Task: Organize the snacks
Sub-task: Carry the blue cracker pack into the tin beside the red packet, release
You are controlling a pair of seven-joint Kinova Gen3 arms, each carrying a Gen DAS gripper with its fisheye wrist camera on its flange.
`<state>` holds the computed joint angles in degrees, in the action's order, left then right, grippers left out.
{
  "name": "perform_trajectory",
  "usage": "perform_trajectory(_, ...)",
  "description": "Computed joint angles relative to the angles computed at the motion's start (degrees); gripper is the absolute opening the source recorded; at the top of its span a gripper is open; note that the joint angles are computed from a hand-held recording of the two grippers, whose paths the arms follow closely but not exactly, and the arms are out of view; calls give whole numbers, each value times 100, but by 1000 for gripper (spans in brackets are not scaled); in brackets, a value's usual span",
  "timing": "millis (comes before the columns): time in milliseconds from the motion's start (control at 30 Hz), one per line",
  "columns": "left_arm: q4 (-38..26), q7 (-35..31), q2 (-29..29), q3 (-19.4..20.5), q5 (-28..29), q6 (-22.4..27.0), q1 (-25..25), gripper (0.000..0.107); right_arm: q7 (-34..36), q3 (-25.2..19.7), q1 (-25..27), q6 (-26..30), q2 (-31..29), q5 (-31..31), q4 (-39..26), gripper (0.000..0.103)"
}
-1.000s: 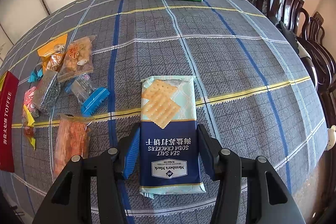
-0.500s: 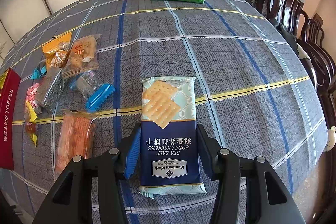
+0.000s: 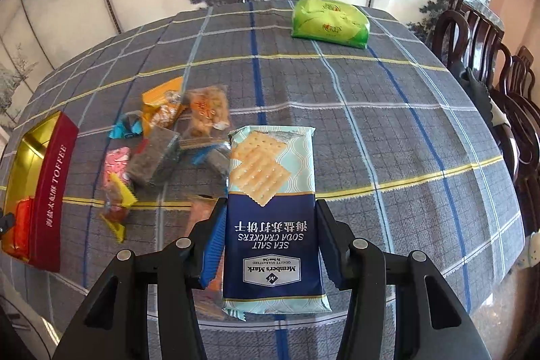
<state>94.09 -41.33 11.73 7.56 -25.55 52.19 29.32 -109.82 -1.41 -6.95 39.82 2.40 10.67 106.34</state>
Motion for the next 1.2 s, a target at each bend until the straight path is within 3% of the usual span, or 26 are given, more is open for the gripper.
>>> perform_trajectory(267,142,470,-167,-31,-296,-138,54,83,591,-393,-474,10,50,-762,-507,51)
perform_trajectory(567,442,900,-548,52,-448,-315,-215,89,937,-752,-1220,85,684,-1413,-1357,51)
perform_trajectory(1000,893,1427,-1118,227,-673,-138,-756,89,811,-805,-2143,479,1802,-1338,-2239,51)
perform_trajectory(1200,1069,1297,-1236,225,-396,-177,-1066,89,687,-743,-2380,641,2127,-1217,-2436,51)
